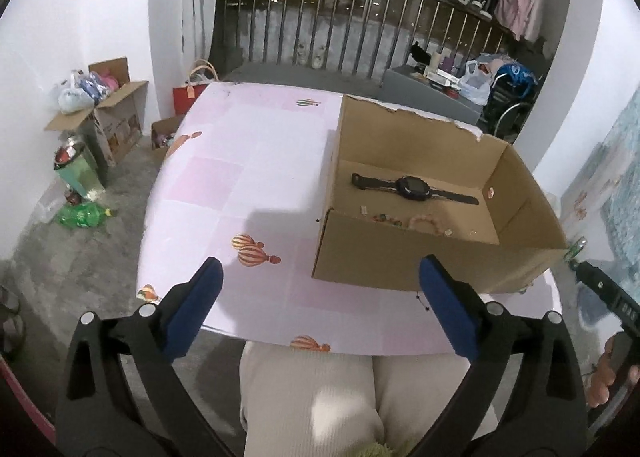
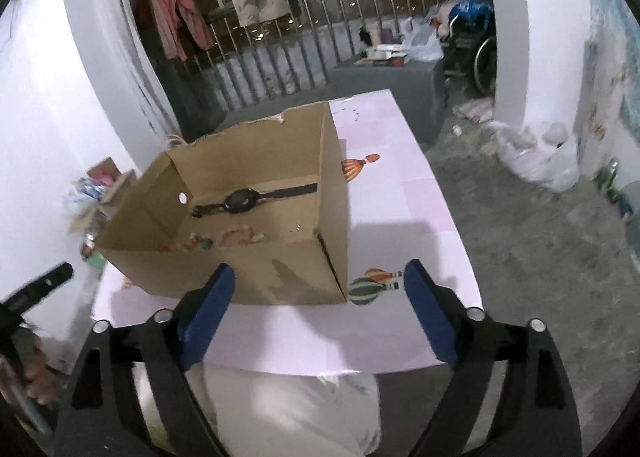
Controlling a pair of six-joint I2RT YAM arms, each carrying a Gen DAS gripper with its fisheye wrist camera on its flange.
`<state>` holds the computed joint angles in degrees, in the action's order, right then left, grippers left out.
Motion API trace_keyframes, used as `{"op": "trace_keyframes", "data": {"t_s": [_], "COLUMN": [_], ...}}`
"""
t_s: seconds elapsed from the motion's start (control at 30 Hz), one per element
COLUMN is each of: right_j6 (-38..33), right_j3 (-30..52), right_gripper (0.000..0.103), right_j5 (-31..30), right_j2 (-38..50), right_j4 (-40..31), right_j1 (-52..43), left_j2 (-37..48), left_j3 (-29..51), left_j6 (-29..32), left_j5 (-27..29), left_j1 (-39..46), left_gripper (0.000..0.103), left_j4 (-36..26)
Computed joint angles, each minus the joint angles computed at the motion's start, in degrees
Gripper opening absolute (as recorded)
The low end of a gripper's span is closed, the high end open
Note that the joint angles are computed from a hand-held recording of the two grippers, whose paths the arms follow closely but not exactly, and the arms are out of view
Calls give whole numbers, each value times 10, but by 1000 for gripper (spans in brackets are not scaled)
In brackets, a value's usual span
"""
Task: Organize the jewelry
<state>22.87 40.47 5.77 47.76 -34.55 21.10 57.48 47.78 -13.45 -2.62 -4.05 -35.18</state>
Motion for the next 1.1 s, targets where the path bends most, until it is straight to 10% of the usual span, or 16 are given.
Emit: {"op": "trace_keyframes", "data": {"t_s": [0.33,1.1], "right_j6": [51,91], "right_j3": [14,53], "right_gripper": [97,97], "right_j5": [254,261], "right_j2": [24,65], "right_j4": [-38,-91], "right_j1": [195,219], "left_j2": [-8,9], "left_j3": [-9,-16], "left_j6": [0,-18], "left_j5": [-114,-187], "left_j1": [-86,-127], "left_gripper": [95,95], "left_j4": [-6,-27]}}
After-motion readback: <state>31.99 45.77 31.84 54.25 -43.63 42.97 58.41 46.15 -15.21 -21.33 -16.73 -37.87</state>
